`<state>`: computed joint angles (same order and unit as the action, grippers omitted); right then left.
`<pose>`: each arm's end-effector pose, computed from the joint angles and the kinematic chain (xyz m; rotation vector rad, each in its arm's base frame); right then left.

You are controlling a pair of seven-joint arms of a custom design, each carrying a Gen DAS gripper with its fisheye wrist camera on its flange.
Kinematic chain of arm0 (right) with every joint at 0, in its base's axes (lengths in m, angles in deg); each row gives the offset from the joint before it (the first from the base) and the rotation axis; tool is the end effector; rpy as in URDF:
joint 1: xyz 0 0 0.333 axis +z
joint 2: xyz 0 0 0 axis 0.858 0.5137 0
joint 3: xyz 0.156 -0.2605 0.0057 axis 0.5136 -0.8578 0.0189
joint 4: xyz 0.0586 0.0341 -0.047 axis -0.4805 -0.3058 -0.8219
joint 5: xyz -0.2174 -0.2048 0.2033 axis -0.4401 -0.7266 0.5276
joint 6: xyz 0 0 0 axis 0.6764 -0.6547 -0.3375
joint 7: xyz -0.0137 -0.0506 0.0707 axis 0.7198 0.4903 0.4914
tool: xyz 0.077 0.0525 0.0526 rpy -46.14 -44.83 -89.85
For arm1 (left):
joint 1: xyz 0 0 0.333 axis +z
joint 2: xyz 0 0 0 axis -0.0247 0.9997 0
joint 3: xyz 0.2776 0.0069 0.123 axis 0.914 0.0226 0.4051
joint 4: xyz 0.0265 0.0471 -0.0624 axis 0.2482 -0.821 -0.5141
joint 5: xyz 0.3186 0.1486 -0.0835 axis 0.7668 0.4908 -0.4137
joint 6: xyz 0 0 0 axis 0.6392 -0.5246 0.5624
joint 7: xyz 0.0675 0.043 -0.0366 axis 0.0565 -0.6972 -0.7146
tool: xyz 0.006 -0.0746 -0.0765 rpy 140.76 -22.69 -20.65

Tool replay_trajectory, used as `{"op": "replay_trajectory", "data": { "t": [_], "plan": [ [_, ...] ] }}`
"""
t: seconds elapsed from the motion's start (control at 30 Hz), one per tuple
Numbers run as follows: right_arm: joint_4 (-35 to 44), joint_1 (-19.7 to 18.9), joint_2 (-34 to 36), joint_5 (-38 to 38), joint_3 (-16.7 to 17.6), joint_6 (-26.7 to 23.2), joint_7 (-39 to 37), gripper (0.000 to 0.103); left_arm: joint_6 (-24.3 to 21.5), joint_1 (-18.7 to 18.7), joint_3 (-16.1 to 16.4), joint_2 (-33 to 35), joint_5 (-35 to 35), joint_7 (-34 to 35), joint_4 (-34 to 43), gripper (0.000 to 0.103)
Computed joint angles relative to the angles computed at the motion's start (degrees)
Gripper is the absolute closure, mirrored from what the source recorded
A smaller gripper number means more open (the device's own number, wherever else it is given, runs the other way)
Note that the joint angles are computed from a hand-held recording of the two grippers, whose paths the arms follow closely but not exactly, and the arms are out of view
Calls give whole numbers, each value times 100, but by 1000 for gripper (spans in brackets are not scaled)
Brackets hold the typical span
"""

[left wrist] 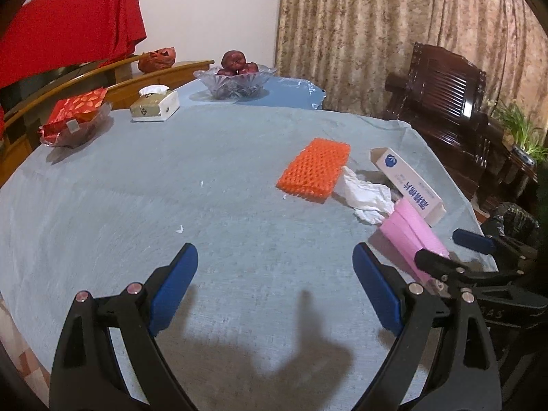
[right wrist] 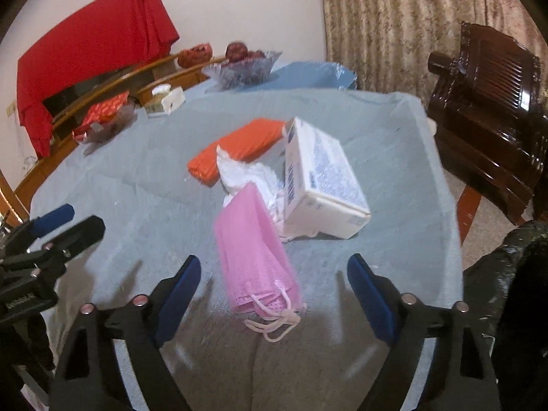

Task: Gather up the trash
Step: 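Grasp the pink mask bag with the right gripper and lift it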

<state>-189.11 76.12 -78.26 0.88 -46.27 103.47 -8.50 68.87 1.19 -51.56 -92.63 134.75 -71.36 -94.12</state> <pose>0.5169 0.1776 0.3538 -2.0723 1.1229 -0.3258 0.3745 -0.1404 0.4382 -1.9539 1.3059 -0.6775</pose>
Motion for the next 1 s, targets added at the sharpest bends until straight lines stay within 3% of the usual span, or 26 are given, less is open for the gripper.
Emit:
{"op": "replay_trajectory", "data": {
  "t": [0.23, 0.37, 0.47, 1.0],
  "plan": [
    [-7, -25, 104, -956, -2, -193, 814, 51, 75, 32, 22, 81, 39, -50, 18, 14],
    [2, -99, 116, -1140, 48, -330, 919, 76, 72, 34, 9, 103, 83, -91, 39, 14],
    [-32, -173, 61, -1051, 73, -483, 797, 87, 58, 15, -3, 132, 107, -126, 68, 14],
    [-421, -238, -661, -9, -331, -824, 24, 90, 82, -190, -38, 653, 416, -309, 620, 17]
  ]
}}
